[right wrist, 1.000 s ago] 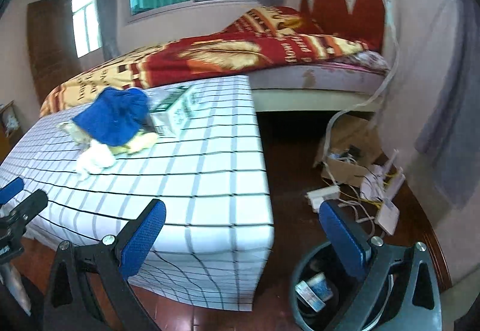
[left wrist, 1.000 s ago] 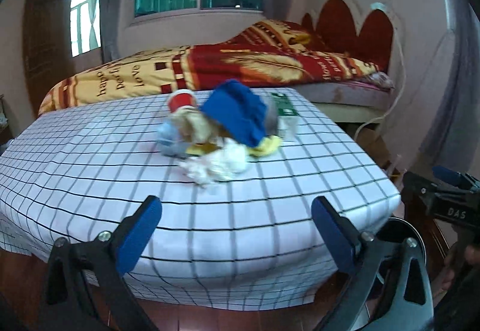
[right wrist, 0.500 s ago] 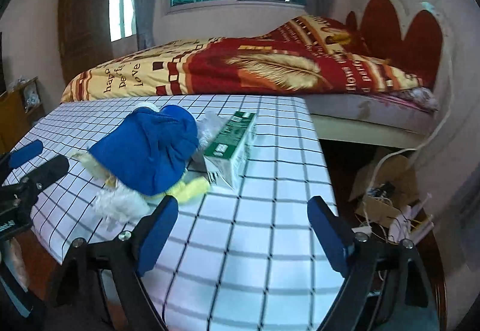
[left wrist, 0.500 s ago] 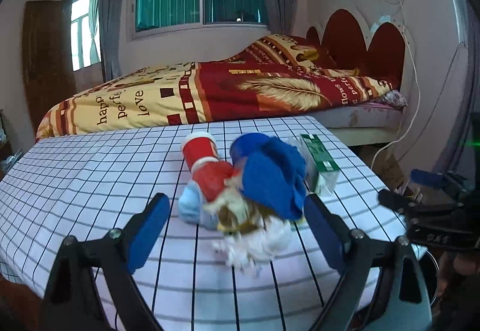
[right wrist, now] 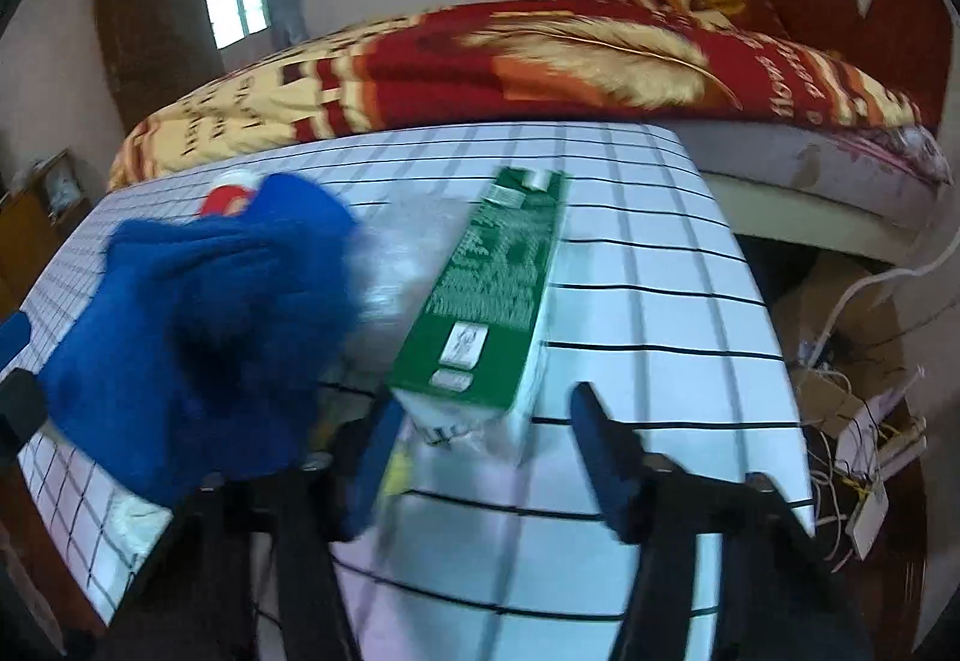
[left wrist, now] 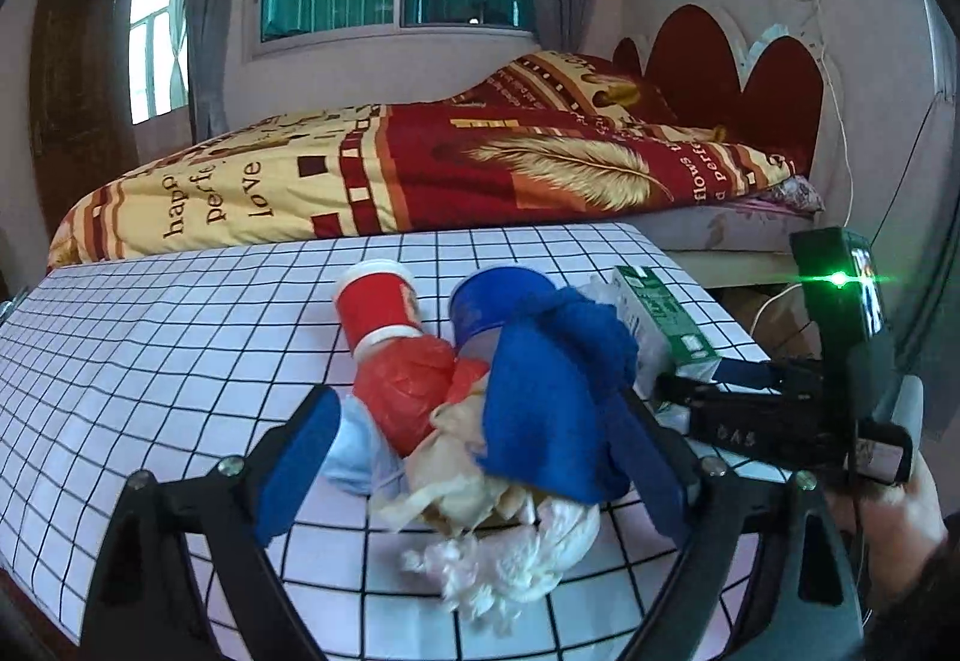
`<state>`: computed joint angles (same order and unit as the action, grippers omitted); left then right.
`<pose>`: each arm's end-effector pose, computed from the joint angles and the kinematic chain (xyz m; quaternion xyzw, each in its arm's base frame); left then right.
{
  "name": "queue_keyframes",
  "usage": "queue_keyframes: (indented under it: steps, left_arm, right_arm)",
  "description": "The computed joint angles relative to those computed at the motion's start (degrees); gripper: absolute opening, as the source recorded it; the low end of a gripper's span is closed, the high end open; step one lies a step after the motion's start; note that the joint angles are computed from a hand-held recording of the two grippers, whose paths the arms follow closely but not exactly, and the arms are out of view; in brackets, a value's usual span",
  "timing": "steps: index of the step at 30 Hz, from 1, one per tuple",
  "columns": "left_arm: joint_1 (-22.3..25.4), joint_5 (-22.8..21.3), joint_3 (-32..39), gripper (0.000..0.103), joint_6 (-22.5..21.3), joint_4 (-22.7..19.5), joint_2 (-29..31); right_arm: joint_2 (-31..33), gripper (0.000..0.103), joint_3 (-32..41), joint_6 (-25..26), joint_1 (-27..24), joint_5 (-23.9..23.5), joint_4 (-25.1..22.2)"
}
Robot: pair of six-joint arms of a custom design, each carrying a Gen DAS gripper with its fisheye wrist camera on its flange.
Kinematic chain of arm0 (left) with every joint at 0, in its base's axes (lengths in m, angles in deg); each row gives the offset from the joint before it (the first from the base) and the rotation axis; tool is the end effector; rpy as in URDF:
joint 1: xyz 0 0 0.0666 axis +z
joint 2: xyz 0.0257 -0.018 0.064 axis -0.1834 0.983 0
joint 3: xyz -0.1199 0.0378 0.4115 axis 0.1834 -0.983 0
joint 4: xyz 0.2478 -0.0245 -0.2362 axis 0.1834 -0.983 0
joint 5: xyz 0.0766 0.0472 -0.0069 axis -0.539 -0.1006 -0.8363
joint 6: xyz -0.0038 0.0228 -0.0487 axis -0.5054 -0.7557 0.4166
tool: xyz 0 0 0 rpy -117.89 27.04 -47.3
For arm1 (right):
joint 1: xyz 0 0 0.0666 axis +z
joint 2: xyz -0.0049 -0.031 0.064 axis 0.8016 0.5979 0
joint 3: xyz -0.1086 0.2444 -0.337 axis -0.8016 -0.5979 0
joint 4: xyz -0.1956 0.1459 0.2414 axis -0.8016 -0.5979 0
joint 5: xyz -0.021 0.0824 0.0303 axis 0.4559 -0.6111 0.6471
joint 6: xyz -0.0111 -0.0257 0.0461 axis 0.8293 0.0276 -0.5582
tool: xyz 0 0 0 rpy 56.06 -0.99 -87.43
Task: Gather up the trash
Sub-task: 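Grasp the blue cloth with left gripper while right gripper grasps the green carton, then lift the blue cloth with left gripper while right gripper carries the green carton to the bin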
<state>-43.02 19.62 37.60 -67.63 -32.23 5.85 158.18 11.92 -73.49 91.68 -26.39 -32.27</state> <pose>0.3190 -0.1883 0.4165 0.0434 0.8703 -0.0418 0.4888 0.4293 0.3267 0.3889 -0.0695 0.9233 0.0660 0.3719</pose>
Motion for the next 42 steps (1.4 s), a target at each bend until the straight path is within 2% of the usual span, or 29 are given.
queue_keyframes:
  steps: [4,9,14,15,16,18,21,23,26,30,34,42]
  left_arm:
    - [-0.68,0.96,2.79,0.091,-1.13,-0.66,2.78]
    - [-1.64,1.1,7.69,0.09,-2.51,-3.67,7.94]
    - [-2.09,0.58,10.74,0.084,-3.32,-6.84,11.12]
    - [-2.26,0.04,10.88,0.084,-3.63,-7.14,11.48]
    - [-2.39,-0.6,11.11,0.084,-3.91,-7.61,11.9]
    - [-2.44,-0.97,11.56,0.082,-3.98,-8.59,12.72]
    - [-2.23,-1.49,11.69,0.069,-4.09,-8.92,13.27]
    - [-1.75,-0.53,11.56,0.039,-3.67,-8.72,12.96]
    - [-0.43,2.51,11.16,0.03,-2.6,-7.98,11.69]
    - [0.54,5.98,9.99,0.028,-1.17,-6.11,9.54]
    - [-0.03,5.94,9.25,0.028,-1.52,-5.13,7.45]
    - [-1.46,4.53,10.08,0.028,-2.17,-5.94,4.65]
  right_arm:
    - [-1.87,0.053,-2.51,-0.82,-2.1,-0.96,1.12]
    - [-0.43,0.053,-0.56,3.2,-4.04,-4.13,1.48]
    - [0.92,0.053,0.9,7.01,-5.29,-7.83,1.11]
    - [0.99,0.052,0.87,7.26,-5.44,-8.4,1.19]
    - [0.71,0.044,0.44,7.32,-5.55,-9.17,1.66]
    - [0.24,0.044,-0.25,7.18,-5.57,-9.74,2.26]
    - [-0.42,0.043,-1.15,7.26,-5.27,-9.42,3.04]
    - [-1.14,0.043,-1.93,7.02,-4.92,-8.63,3.83]
    - [-2.53,0.042,-3.0,6.76,-4.51,-7.94,4.65]
    - [-4.41,0.042,-3.9,7.47,-3.43,-5.68,5.12]
    - [-6.32,0.042,-4.73,8.34,-2.28,-3.2,5.0]
    - [-10.87,0.041,-7.74,7.12,-0.68,-0.73,5.19]
